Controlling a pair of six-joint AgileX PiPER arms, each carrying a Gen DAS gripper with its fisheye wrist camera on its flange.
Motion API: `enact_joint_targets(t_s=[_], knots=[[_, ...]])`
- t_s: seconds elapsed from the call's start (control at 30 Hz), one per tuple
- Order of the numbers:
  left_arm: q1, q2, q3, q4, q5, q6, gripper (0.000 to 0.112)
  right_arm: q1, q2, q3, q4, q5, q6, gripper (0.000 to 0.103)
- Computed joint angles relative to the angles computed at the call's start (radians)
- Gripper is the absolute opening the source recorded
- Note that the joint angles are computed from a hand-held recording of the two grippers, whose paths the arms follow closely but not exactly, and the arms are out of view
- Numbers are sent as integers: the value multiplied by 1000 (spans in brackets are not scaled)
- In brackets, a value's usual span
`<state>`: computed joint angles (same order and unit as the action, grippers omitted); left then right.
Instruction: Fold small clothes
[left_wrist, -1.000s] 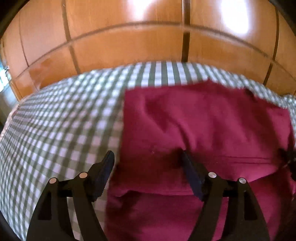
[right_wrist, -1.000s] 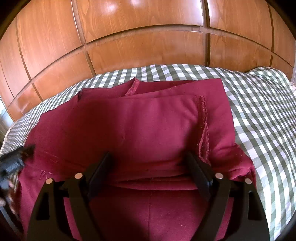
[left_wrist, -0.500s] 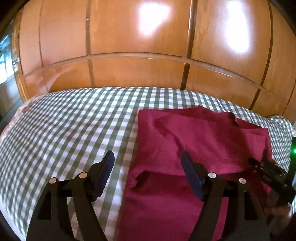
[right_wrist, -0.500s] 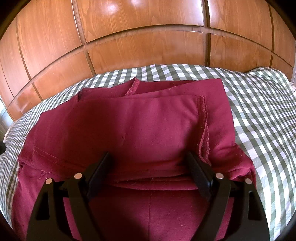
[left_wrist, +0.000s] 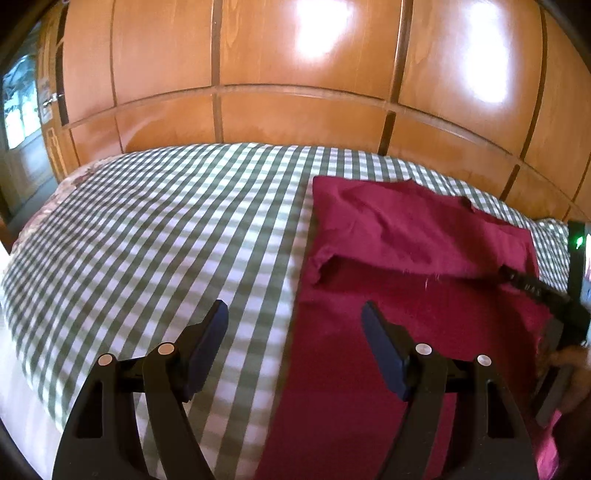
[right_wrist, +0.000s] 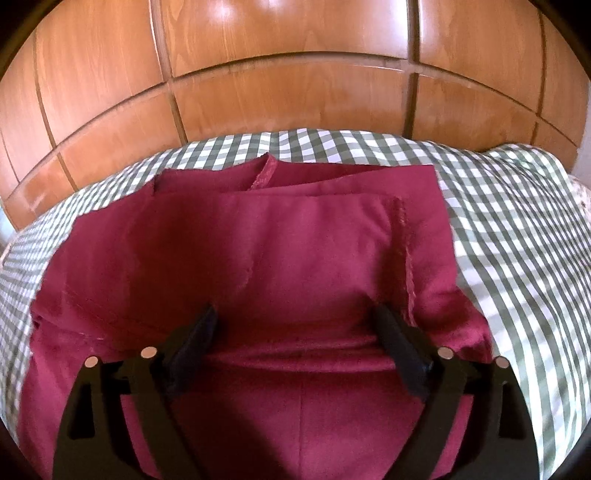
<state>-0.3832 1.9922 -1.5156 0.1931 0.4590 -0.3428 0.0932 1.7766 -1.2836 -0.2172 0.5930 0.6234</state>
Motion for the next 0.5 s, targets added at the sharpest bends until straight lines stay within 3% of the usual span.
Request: enact_joint_targets(t_s=[0.1,0.27,0.5], knots=[[8,-28,58,-8,-21,8,78,8,-72,67,55,-25,-7,95],[17,-51,120,-41,-41,59,78,45,-148,153,81,31,-15,96],[25,-86,213,-114,-74,181,78,119,-267,307,26,42,21,97]])
